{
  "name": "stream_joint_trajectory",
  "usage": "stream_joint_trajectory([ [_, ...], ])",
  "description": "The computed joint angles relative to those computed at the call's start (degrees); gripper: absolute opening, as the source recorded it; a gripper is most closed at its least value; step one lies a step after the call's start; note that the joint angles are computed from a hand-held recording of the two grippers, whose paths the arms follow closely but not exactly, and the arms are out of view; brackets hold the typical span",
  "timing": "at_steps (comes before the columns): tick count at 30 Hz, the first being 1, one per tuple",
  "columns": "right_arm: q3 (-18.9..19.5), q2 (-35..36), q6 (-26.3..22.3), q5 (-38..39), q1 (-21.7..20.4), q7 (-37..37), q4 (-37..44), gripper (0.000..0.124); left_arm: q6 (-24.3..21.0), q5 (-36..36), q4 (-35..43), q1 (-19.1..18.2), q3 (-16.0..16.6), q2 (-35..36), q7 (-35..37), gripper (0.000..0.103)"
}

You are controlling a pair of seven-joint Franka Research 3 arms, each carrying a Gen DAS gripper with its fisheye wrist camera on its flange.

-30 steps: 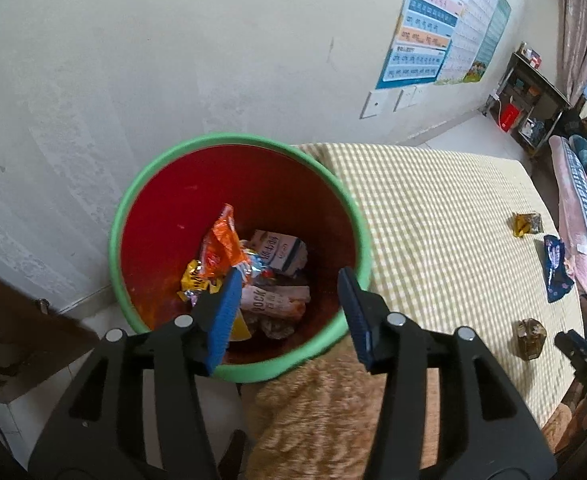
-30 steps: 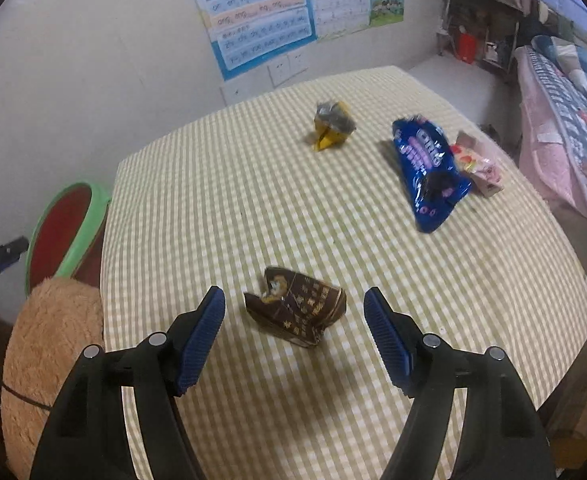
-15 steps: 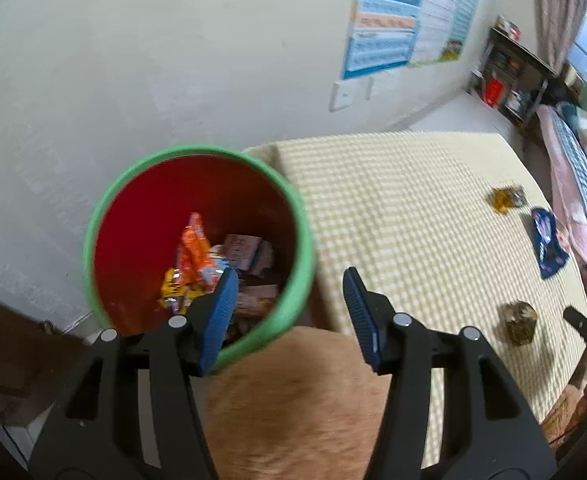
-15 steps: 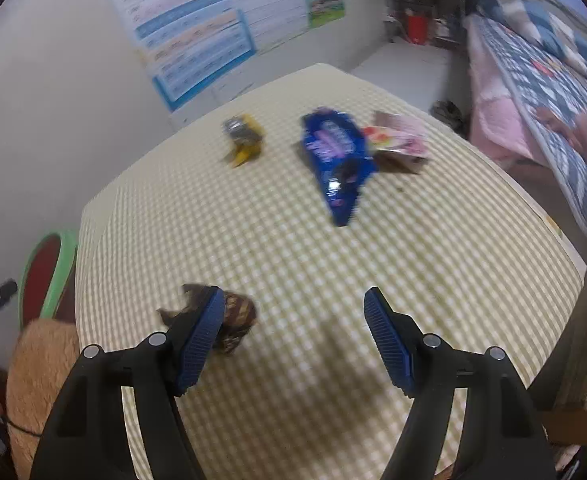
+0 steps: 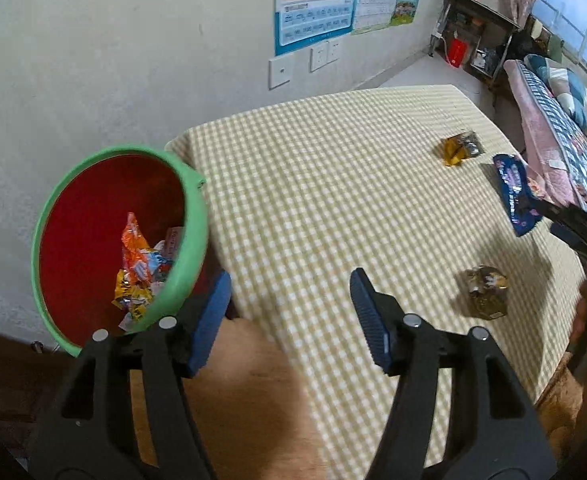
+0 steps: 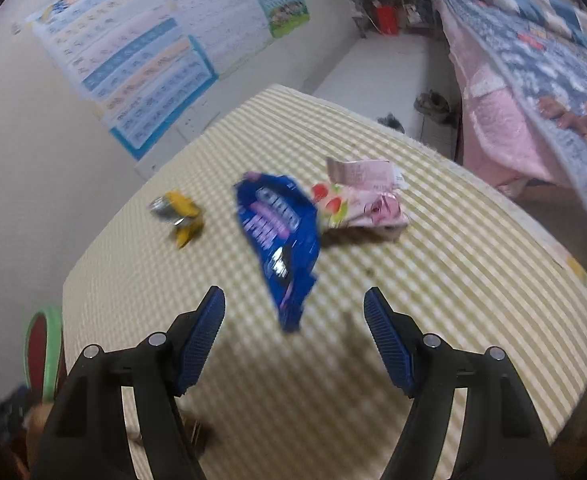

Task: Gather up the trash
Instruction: 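Grasp the blue Oreo wrapper with the right gripper while the left grasps the brown wrapper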

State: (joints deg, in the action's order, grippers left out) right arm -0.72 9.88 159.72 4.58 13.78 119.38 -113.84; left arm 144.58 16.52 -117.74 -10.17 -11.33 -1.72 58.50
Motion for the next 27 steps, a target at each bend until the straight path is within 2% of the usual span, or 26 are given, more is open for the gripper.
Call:
stream_joint_trajectory([
  [1,0.8,1.2,-0.6,2.6,-1.0,-2.3,1.1,0.058,0.1,0.2,0.3,-0.3,-0.3,0.3,0.1,0.062],
  [2,1.6,2.5,-2.2,5.6,-2.1,-5.1,2.6,0.023,0.0,0.1,0.7,-0.8,-0.7,0.9,0.7,0.062],
  [3,2.6,3.2,-3.5,9.2,-3.3,-8.0,3.3,0.01,0.0,-1.0,1.1,-1.2,-1.0,1.4,1.8,0.063],
  [5,4.0,1.7,-1.1,15.8,-4.5,-12.5,0.9,0.01,0.6,-2.9,1.6,-2.1,-1.5,2.2,3.8,0.066],
  [9,3.4,-5.7,3.4,17.8,-3.0,-14.5,-8.3,0.01,1.2,-6.7,4.5,-4.0,-3.0,5.8,8.1,0.071],
  [12,3.0,-10.7,6.1,16.5,-2.1,-11.9,-14.6,0.01,0.5,-8.5,8.2,-5.5,-4.2,9.4,11.3,0.076],
  [15,3.8,-15.4,8.9,15.2,-1.8,-7.9,-20.3,0.01,-0.4,-7.7,12.7,-7.3,-4.7,13.6,12.1,0.076],
  [19,4.8,-18.0,10.4,13.6,-1.5,-5.4,-23.2,0.011,-3.7,-5.9,18.4,-9.4,-4.7,19.2,12.2,0.076],
  [20,5.0,-18.1,10.4,12.9,-1.6,-5.1,-23.0,0.011,-5.3,-5.8,19.9,-9.7,-4.7,20.7,12.3,0.069],
  [21,5.2,-18.5,10.5,12.0,-1.8,-4.9,-23.3,0.011,-6.4,-6.2,20.9,-9.8,-4.8,21.7,12.5,0.055],
  [22,5.5,-18.8,10.7,11.3,-1.9,-4.8,-23.4,0.012,-7.7,-6.8,21.9,-9.7,-4.8,22.7,12.7,0.052],
  [27,5.8,-18.6,10.8,10.6,-1.3,-4.9,-22.8,0.012,-5.6,-8.9,19.5,-8.2,-4.4,20.7,12.6,0.048],
])
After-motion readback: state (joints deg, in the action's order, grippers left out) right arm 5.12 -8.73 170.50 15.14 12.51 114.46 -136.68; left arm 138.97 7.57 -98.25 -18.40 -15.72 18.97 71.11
